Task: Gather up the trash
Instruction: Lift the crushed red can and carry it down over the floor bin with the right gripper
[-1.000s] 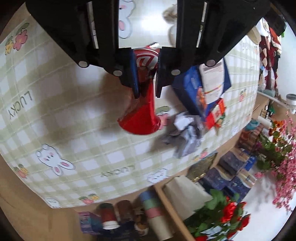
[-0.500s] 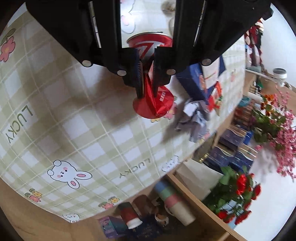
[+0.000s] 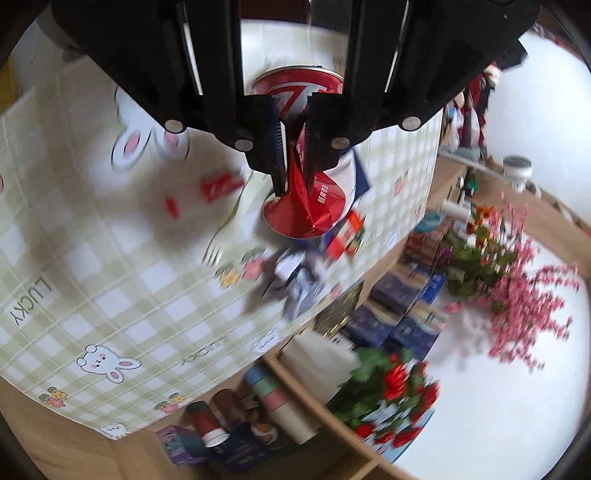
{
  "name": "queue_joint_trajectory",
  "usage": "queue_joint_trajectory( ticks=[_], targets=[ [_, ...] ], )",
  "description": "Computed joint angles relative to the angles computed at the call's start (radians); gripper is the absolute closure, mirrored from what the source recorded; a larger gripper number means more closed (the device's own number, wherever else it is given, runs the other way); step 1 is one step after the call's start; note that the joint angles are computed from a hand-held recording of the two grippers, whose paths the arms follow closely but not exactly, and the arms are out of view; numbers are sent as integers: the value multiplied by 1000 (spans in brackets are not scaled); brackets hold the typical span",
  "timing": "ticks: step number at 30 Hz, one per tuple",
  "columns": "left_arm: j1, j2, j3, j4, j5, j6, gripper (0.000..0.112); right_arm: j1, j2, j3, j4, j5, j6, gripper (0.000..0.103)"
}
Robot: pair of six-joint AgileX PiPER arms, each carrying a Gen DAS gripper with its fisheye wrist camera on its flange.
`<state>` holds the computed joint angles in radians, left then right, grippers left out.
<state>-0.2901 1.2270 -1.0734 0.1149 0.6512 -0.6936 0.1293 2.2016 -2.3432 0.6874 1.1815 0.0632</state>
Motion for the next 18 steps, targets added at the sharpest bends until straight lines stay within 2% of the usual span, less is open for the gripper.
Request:
queue_joint_trajectory(
  ticks=[5,11,14,18],
  targets=[
    [-73,-86,29,80,62,-88,29,33,-196,312,44,-55,-139,90],
    [-196,-174,65,199,133,-227,29,88,-394,624,70,-71,-273,90],
    [-256,-207,85,245,165,-287,29,140,-449,723,30,-60,-315,90],
    [-316,-228,97,292,200,-342,29,213,-457,773,-70,-29,-340,90]
  ],
)
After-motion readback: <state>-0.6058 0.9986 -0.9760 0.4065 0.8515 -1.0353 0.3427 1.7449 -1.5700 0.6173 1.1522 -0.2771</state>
